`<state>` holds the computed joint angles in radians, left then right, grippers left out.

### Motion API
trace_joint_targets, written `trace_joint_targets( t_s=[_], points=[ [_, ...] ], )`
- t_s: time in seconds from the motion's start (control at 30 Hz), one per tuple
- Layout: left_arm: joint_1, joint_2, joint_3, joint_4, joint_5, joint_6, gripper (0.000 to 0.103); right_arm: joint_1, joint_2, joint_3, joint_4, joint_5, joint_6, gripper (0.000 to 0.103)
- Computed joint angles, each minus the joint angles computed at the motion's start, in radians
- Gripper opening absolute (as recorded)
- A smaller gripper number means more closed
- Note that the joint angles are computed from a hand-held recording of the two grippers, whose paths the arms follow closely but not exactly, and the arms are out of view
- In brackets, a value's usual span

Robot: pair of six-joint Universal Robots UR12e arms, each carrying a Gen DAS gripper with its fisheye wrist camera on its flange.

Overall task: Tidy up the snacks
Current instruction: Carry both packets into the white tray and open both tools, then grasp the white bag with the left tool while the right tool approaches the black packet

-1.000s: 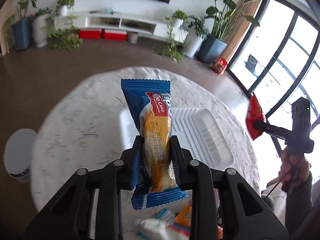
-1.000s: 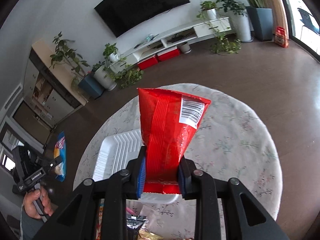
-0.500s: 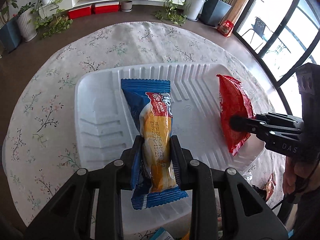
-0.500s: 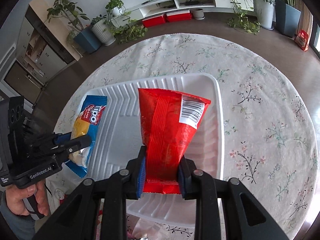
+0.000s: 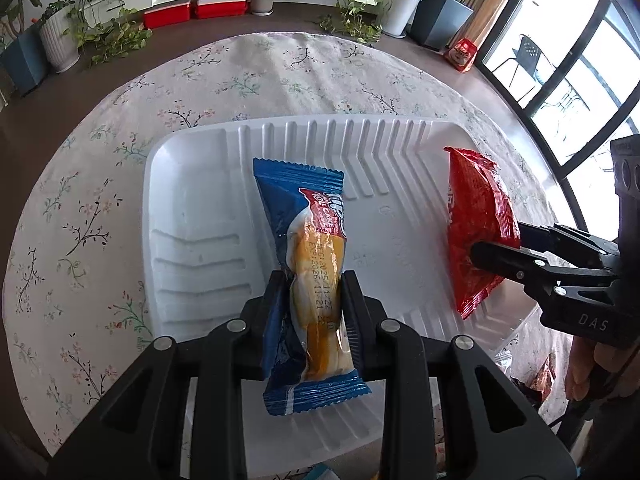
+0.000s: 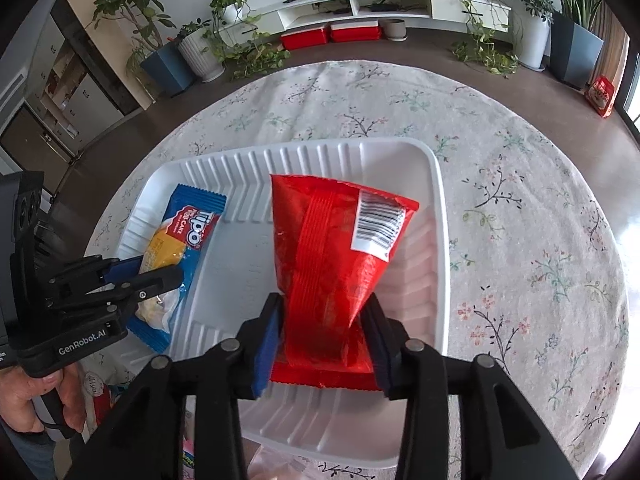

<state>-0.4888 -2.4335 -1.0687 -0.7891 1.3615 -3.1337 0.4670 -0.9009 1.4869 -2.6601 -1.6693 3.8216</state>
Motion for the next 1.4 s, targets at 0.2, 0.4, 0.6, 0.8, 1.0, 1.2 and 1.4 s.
trace_joint_targets(
  t_s=[0.2, 0.4, 0.6, 0.8, 1.0, 1.2, 1.4],
  points=[
    [0.012, 0.07, -0.091, 0.106, -0.036, -0.033, 0.048, -0.002, -0.034, 0.038, -0.064, -0.002, 0.035, 0.069],
    [0.047, 0.18, -0.28, 0.377, -0.165, -0.117, 0.103, 0.02, -0.112, 0.145, -0.274, -0.057, 0.078, 0.09],
    [0.044, 0.284, -0.515, 0.821, -0.045, -0.185, 0.103, 0.069, -0.175, 0.272, -0.582, -0.133, 0.037, 0.103],
    [0.028, 0.378, -0.662, 0.783, 0.019, -0.272, 0.103, 0.118, -0.185, 0.353, -0.668, -0.115, 0.145, 0.103],
    [0.004, 0.381, -0.729, 0.687, -0.001, -0.307, 0.103, 0.153, -0.167, 0.4, -0.658, -0.04, 0.273, 0.093],
    [-0.011, 0.36, -0.716, 0.671, 0.038, -0.307, 0.102, 0.168, -0.171, 0.402, -0.579, -0.05, 0.312, 0.083],
    [-0.02, 0.336, -0.655, 0.563, 0.04, -0.281, 0.086, 0.184, -0.158, 0.387, -0.573, -0.075, 0.282, 0.081]
  ],
)
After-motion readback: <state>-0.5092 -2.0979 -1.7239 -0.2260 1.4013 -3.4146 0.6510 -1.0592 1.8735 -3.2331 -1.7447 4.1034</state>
